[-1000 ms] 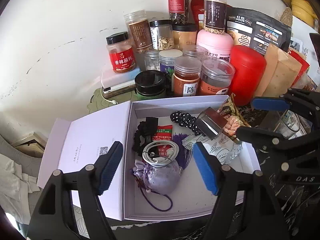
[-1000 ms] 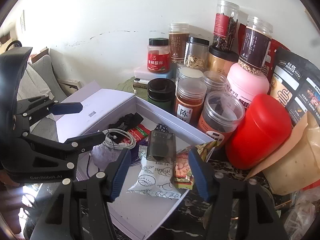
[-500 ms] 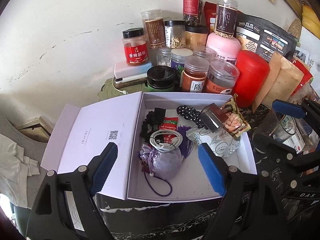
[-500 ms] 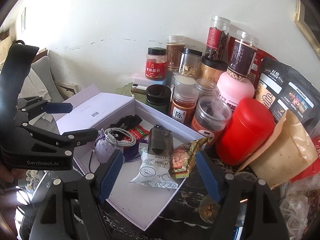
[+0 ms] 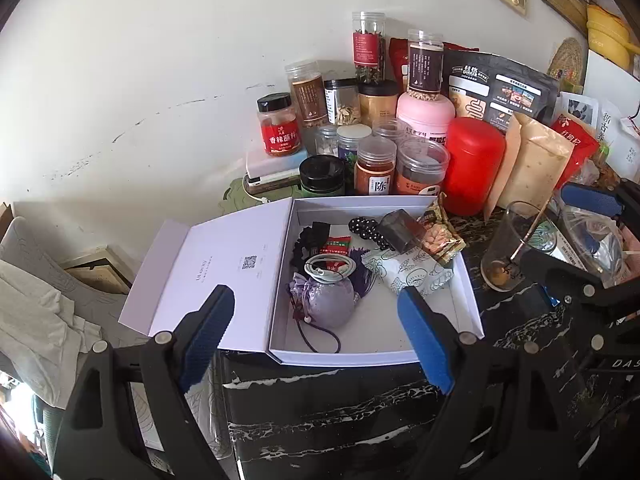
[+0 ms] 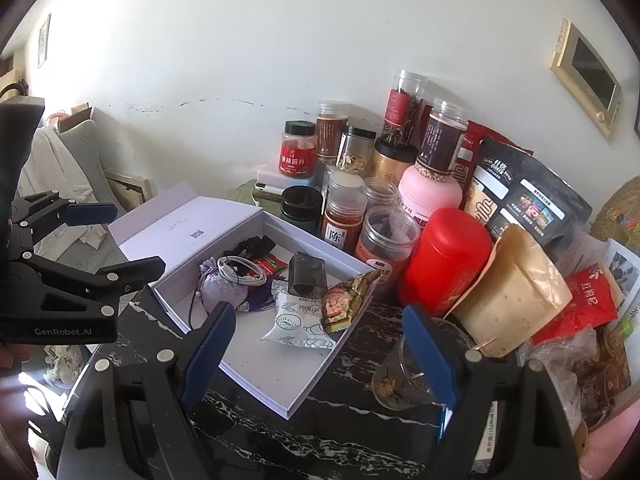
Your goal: Organize objects
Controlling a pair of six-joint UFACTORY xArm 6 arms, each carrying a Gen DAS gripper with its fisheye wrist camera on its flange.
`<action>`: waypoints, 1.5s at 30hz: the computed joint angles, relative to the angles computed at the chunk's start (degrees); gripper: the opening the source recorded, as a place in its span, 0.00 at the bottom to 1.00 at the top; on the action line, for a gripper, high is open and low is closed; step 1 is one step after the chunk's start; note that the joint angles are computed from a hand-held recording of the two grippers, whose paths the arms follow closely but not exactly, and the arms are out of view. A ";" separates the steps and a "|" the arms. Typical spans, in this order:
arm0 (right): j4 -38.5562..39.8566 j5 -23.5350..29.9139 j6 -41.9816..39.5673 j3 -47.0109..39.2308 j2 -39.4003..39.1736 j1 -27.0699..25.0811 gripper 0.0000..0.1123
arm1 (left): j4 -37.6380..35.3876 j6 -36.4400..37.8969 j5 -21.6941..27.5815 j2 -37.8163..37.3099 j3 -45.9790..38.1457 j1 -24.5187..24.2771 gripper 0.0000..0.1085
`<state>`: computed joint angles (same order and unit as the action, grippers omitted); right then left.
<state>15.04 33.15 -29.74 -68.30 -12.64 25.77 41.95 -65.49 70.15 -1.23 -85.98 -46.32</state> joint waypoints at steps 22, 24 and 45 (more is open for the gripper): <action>2.39 2.18 -1.97 17.16 -21.14 -2.05 0.77 | 4.62 -9.09 16.73 -0.48 -4.68 -17.78 0.76; 2.47 2.30 -2.11 18.52 -22.26 -1.96 0.77 | 4.19 -10.39 17.42 -0.86 -3.75 -18.81 0.76; 3.97 3.80 -2.56 23.98 -26.79 -1.45 0.77 | 1.68 -17.63 20.35 -3.32 2.32 -23.79 0.76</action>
